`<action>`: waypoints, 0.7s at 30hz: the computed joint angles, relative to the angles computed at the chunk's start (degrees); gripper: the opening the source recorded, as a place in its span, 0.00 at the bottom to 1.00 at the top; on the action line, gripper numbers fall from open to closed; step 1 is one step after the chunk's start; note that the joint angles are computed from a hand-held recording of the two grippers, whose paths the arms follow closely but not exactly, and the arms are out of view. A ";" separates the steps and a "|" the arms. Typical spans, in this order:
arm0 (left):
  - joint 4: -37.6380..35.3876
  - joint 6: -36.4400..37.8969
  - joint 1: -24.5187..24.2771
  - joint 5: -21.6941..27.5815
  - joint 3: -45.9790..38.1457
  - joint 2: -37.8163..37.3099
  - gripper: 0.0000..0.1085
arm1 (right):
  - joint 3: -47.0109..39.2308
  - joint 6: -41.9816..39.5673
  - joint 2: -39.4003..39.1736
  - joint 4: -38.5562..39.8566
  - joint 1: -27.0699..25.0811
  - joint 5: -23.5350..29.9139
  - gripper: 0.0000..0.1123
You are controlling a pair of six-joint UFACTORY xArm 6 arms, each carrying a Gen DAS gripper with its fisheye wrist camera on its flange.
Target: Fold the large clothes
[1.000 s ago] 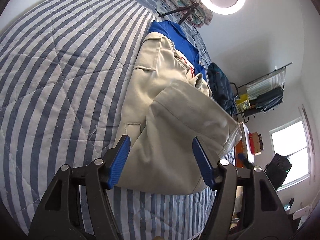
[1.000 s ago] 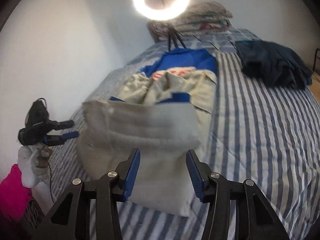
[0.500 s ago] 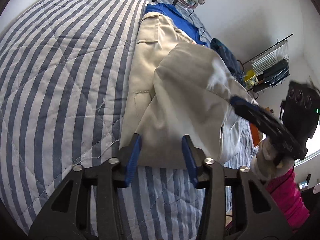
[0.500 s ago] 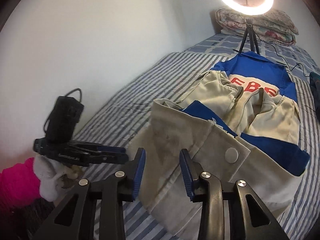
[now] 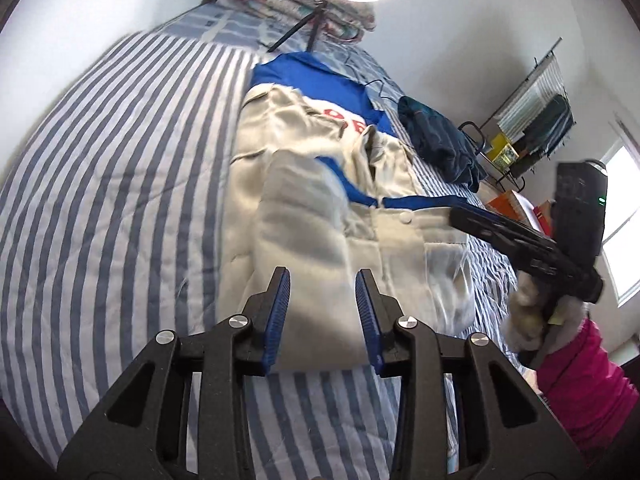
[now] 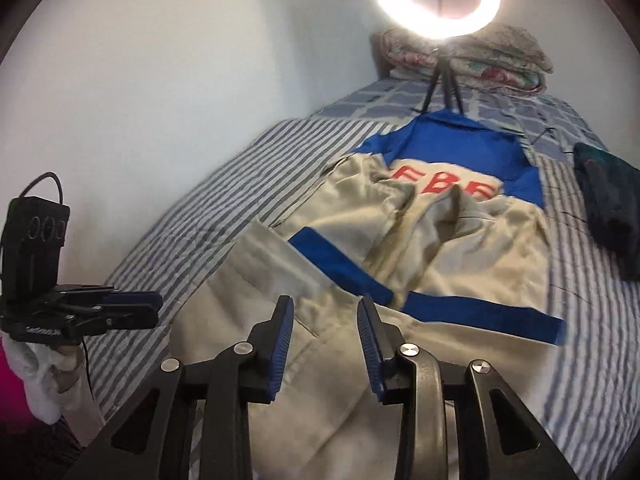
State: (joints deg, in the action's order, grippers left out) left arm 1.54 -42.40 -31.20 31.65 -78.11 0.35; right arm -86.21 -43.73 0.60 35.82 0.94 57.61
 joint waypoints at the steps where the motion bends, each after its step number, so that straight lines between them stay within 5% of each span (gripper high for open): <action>1: 1.37 -1.02 0.06 0.31 -1.26 1.06 0.32 | 0.21 0.53 -0.77 0.57 -1.36 -0.01 0.46; 4: 2.33 -4.57 1.45 0.83 -4.39 4.30 0.57 | 2.91 2.00 -3.45 0.95 -7.06 -2.09 0.56; 9: -4.07 -4.71 4.28 -3.20 -6.95 8.16 0.59 | -0.65 7.78 1.80 4.32 -14.60 3.83 0.55; 14: -6.12 -0.60 4.52 -0.66 -11.83 12.37 0.59 | -5.94 8.50 8.13 9.68 -16.01 9.84 0.54; 16: -3.65 -2.37 4.31 0.29 -12.17 12.80 0.52 | -6.19 9.11 9.13 9.14 -15.36 9.77 0.54; 17: -1.82 -3.61 4.22 1.21 -12.47 12.91 0.32 | -5.88 9.43 9.29 8.87 -15.04 9.37 0.49; 18: 0.74 -5.69 4.21 2.91 -13.02 13.01 0.24 | -6.09 9.49 9.78 9.65 -15.01 10.04 0.42; 21: 4.83 -11.01 4.22 0.12 -9.91 11.13 0.16 | -7.45 9.65 10.67 9.92 -14.14 10.43 0.24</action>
State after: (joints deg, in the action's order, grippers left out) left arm 6.37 -53.42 -26.98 31.76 -88.02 11.49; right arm -93.66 -34.08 11.27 45.74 -13.21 68.05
